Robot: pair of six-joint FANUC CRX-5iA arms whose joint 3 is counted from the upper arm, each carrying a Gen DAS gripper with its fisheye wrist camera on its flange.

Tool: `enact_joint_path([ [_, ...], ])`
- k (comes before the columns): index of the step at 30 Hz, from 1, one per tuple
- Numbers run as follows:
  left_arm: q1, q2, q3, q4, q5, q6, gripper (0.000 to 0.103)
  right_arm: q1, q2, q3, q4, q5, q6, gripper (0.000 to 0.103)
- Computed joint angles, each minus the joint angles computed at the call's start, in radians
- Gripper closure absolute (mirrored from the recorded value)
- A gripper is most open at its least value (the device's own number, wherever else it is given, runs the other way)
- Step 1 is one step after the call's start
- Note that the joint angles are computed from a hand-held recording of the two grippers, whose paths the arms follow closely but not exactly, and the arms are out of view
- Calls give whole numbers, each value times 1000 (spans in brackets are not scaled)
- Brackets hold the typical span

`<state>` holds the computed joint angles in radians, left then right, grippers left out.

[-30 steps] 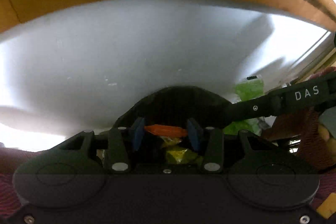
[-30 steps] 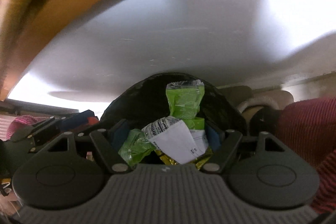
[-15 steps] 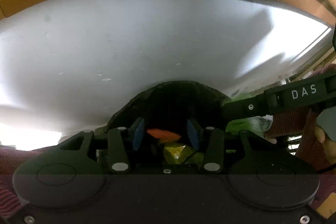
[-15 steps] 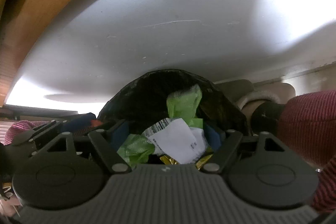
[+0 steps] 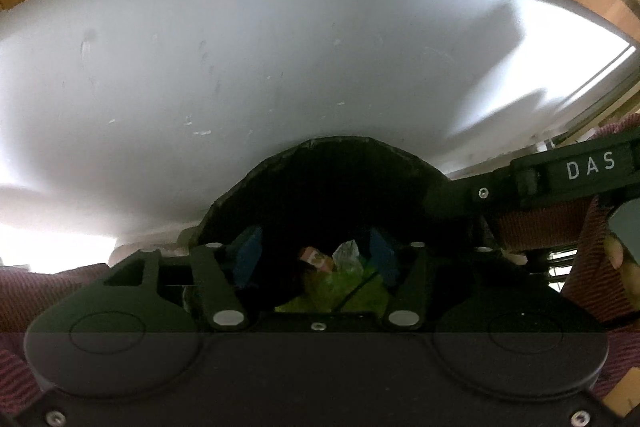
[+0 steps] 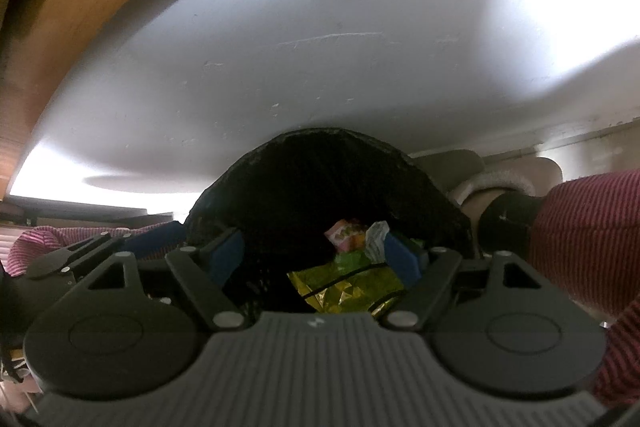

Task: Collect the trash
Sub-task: 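Open both tools to release the items into the black bag, then raise both tools back over the remaining snacks on the bed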

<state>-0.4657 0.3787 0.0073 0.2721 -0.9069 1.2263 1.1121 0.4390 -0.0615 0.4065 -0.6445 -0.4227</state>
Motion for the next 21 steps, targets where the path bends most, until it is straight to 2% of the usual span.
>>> enact_joint_path([
  [6, -3, -2, 4, -11, -10, 6, 35, 6, -3, 4, 10, -19, -8, 14],
  [21, 5, -61, -50, 37, 33, -46, 31, 29, -3, 57, 26, -114, 28, 11],
])
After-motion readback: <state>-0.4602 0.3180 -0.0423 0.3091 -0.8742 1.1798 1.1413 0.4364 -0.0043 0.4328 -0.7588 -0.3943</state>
